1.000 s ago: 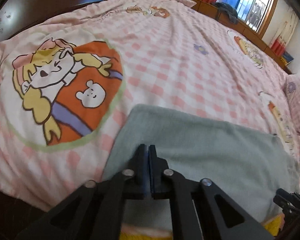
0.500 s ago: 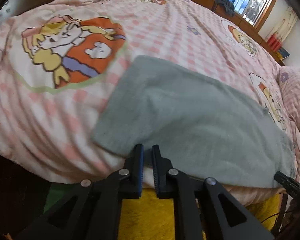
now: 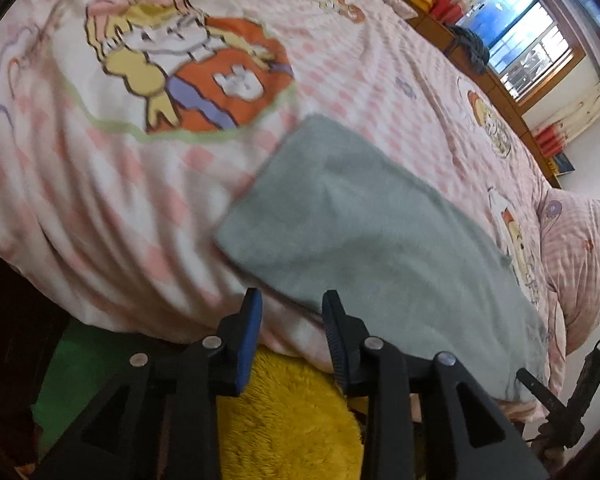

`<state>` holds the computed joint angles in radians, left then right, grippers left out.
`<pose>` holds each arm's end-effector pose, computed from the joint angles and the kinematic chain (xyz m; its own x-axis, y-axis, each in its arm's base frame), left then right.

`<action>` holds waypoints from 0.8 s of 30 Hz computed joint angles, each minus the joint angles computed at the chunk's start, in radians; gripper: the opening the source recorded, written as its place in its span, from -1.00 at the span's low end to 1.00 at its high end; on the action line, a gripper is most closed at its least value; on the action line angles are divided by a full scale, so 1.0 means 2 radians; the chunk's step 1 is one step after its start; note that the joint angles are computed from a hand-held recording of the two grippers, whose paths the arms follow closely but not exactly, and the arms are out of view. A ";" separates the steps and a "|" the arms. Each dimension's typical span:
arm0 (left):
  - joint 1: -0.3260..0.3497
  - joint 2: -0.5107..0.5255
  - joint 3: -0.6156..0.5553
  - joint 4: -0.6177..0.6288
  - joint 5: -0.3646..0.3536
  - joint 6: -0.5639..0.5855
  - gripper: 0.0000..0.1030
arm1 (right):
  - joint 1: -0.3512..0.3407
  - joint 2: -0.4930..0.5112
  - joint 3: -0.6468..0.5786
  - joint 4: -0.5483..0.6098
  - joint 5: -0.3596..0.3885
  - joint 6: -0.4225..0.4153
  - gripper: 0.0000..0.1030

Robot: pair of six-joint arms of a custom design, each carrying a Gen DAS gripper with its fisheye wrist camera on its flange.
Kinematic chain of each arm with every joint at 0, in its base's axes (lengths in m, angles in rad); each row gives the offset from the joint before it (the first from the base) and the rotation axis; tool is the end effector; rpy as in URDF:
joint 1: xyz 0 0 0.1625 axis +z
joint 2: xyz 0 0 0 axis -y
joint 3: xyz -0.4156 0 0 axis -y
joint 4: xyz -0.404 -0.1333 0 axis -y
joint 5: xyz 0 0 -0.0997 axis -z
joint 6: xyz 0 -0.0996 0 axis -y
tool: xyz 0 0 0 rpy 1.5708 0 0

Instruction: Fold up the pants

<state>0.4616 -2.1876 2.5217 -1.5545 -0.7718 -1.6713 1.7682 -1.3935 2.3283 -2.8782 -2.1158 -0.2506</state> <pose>-0.0978 -0.2773 0.2696 -0.8276 -0.4899 -0.2740 -0.1743 0.6883 -0.7042 0.1658 -0.4126 0.2035 -0.8029 -0.2097 0.5580 -0.3941 0.8891 -0.2329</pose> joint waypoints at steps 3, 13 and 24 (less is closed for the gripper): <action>0.010 0.009 0.010 -0.039 -0.003 0.017 -0.36 | 0.005 0.010 -0.001 -0.007 -0.008 -0.006 -0.36; -0.002 -0.015 0.030 -0.073 0.031 0.019 -0.32 | 0.001 0.014 -0.002 -0.010 -0.007 -0.003 -0.36; 0.014 0.013 0.035 -0.086 0.043 -0.027 -0.29 | 0.001 0.020 -0.002 -0.017 -0.010 -0.007 -0.34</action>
<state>0.4896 -2.1623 2.5910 -1.7256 -0.6855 -1.7246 1.7697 -1.3544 2.3241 -2.9120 -2.1350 -0.2649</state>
